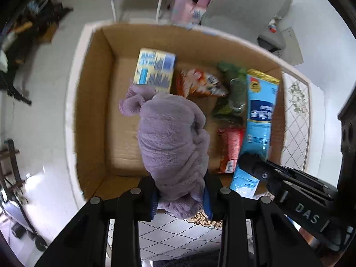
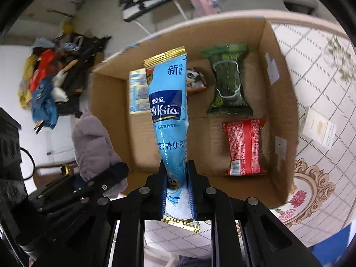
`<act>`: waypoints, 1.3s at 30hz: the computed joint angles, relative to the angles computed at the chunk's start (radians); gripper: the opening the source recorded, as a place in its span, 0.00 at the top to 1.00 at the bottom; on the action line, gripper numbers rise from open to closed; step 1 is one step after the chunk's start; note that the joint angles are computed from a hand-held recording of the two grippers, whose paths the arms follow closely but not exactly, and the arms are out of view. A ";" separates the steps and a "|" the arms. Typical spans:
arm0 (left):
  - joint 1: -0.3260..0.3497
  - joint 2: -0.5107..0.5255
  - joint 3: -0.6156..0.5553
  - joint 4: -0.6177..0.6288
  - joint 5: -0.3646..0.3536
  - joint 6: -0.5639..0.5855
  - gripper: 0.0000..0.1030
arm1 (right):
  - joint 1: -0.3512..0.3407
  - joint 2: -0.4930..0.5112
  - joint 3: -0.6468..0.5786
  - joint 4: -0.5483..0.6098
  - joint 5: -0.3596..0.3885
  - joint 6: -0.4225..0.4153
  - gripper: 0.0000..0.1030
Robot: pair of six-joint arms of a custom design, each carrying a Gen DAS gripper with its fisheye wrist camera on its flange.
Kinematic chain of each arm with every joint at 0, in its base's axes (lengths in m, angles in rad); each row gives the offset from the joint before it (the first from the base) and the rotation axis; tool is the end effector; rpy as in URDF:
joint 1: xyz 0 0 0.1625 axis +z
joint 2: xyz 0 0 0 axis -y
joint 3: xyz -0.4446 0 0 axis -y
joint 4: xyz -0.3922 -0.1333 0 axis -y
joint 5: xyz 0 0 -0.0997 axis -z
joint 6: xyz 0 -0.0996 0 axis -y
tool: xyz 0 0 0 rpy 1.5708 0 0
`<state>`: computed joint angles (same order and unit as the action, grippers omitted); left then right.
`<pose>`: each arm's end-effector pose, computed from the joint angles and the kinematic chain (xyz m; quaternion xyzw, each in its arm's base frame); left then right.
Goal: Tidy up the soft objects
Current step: 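Carry the pouch and sock into the box and open both grippers, then move the right gripper to the white cigarette pack and grasp it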
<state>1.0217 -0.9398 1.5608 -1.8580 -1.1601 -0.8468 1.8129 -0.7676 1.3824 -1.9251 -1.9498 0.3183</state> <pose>-0.1893 -0.6410 0.1743 -0.1097 0.9597 -0.0046 0.2586 0.2645 -0.6689 0.1299 -0.0126 -0.9740 -0.0709 0.2148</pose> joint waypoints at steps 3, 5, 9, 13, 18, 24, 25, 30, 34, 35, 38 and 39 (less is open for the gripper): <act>0.031 0.027 -0.013 0.006 -0.025 0.014 0.72 | -0.010 0.029 -0.001 -0.013 -0.040 -0.002 0.83; 0.046 0.047 -0.028 0.020 -0.031 0.025 0.71 | -0.017 0.047 -0.013 0.006 -0.043 0.002 0.83; 0.060 0.073 -0.060 0.057 -0.040 0.012 0.66 | -0.034 0.090 -0.048 0.065 -0.045 0.013 0.79; 0.061 0.076 -0.070 0.078 -0.028 -0.010 0.63 | -0.041 0.104 -0.059 0.081 -0.061 0.004 0.48; 0.044 0.058 -0.055 0.071 0.005 -0.038 0.33 | -0.014 0.101 -0.066 0.087 -0.169 -0.044 0.25; 0.005 0.039 -0.042 0.100 0.058 -0.049 0.11 | 0.022 0.086 -0.040 0.083 -0.338 -0.114 0.15; 0.001 0.035 -0.040 0.103 0.067 -0.050 0.10 | 0.027 0.084 -0.038 0.078 -0.348 -0.122 0.12; -0.031 0.015 -0.019 0.098 0.098 -0.066 0.07 | 0.037 0.049 -0.007 0.051 -0.337 -0.154 0.10; -0.064 -0.016 0.009 0.081 0.123 -0.073 0.07 | 0.048 0.002 0.033 0.010 -0.320 -0.185 0.08; -0.077 -0.023 0.014 0.081 0.135 -0.080 0.07 | 0.049 -0.006 0.038 0.004 -0.314 -0.188 0.08; -0.104 -0.034 0.019 0.075 0.157 -0.095 0.07 | 0.043 -0.059 0.068 -0.022 -0.276 -0.193 0.08; -0.109 -0.037 0.022 0.073 0.165 -0.102 0.07 | 0.041 -0.080 0.079 -0.036 -0.266 -0.196 0.08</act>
<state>0.9123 -0.9770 1.5827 -1.7852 -0.9952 -0.9491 1.8541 -0.8474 1.4611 -1.9607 -2.2161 0.1219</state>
